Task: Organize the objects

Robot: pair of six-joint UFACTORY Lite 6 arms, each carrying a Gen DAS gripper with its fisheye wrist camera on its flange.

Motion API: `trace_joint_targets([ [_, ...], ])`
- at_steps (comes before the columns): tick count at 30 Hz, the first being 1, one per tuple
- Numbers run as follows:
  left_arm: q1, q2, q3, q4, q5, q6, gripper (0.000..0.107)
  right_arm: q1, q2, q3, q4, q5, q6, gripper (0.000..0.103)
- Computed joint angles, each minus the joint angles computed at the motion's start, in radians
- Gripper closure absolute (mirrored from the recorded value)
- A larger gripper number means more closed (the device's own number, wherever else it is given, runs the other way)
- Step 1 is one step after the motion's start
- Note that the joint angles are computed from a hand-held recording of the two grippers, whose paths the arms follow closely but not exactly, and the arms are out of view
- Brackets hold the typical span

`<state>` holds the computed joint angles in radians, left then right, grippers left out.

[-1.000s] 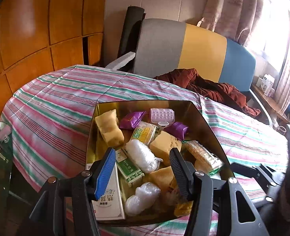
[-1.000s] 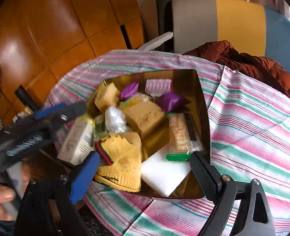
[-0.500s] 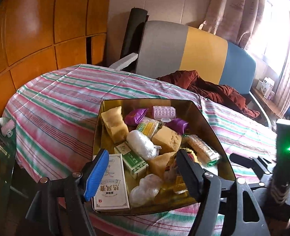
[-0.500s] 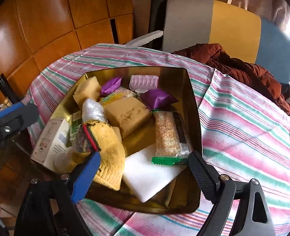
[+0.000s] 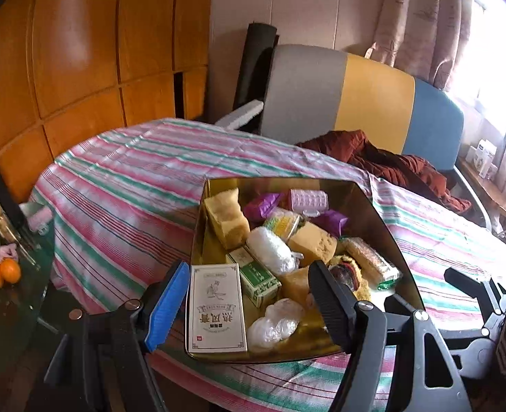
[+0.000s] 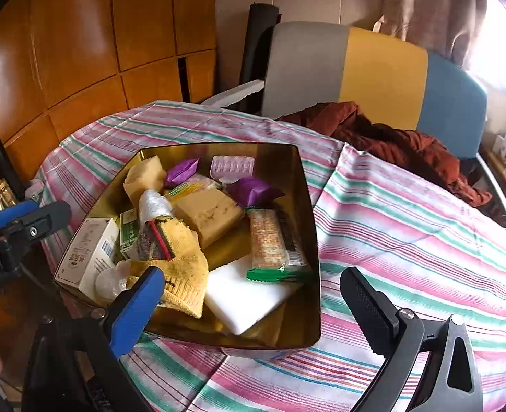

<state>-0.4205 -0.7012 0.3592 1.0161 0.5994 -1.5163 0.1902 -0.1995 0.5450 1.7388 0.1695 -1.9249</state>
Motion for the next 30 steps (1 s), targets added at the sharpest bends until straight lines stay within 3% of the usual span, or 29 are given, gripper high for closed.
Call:
trace_joint_targets([
  [10,-0.198,0.002,0.044,0.045,0.259,-0.128,0.034,-0.057,-0.084,-0.049,-0.129,0.051,0.138,0.0],
  [16,-0.265,-0.042,0.017,0.082,0.307,-0.181,0.034,-0.08,-0.135,-0.08,-0.152,0.084,0.159,0.0],
  [30,-0.215,-0.013,-0.003,0.034,0.162,-0.161,0.048,-0.075,-0.202,-0.115,-0.145,0.083,0.146,0.0],
])
